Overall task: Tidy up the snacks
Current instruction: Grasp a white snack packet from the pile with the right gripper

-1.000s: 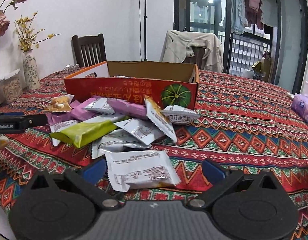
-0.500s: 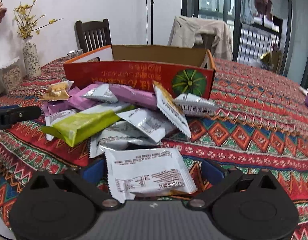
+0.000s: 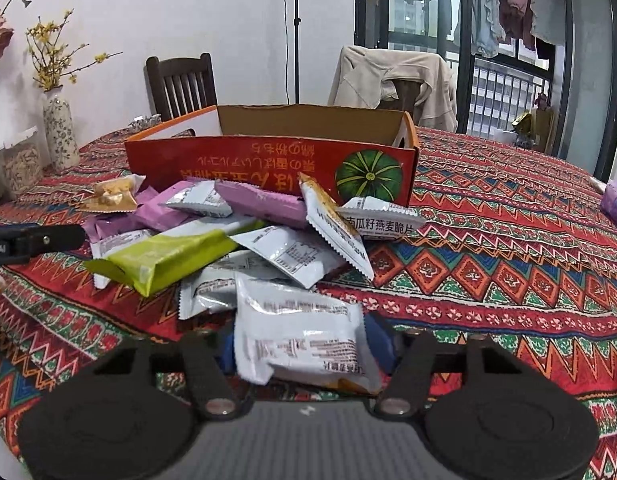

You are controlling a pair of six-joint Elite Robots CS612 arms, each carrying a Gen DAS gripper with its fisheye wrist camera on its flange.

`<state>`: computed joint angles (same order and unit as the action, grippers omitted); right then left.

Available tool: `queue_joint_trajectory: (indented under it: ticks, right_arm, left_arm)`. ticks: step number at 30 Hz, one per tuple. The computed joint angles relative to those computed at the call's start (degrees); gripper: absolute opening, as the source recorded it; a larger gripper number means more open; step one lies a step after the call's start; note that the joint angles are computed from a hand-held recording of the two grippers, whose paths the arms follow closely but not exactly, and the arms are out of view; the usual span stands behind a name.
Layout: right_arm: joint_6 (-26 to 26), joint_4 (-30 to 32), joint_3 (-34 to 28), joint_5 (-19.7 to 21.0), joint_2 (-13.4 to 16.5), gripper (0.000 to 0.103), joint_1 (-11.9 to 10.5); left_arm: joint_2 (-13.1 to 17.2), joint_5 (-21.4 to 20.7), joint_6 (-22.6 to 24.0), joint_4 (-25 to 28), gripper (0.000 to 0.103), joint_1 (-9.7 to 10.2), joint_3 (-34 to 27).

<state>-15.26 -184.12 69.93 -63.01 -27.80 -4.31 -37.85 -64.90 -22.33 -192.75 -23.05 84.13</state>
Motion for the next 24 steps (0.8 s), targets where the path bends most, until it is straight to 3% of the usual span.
queue_joint_trajectory:
  ticks: [2,3,4,14,24]
  right_arm:
    - [0.15,-0.93,0.5,-0.34,-0.16,0.04,-0.01]
    - [0.23,-1.35,0.66,-0.62,-0.2,0.022,0.0]
    - [0.5,-1.4,0.76,-0.14,-0.23,0.015,-0.13]
    - [4.16,-5.35,1.75,0.69,-0.34,0.013,-0.78]
    - [5.73,-6.68,1.55,1.03,-0.34,0.013,-1.22]
  left_arm:
    - [0.0,0.07,-0.17,0.14,0.103,-0.01,-0.04]
    - [0.05,0.1,-0.21,0.13,0.103,-0.01,-0.05]
    - [0.03,0.13,-0.23,0.18,0.103,-0.02,-0.03]
    - [-0.05,0.82,0.16,1.34,0.103,-0.16,-0.25]
    - [0.17,-0.58,7.08,5.21,0.103,-0.99,-2.83]
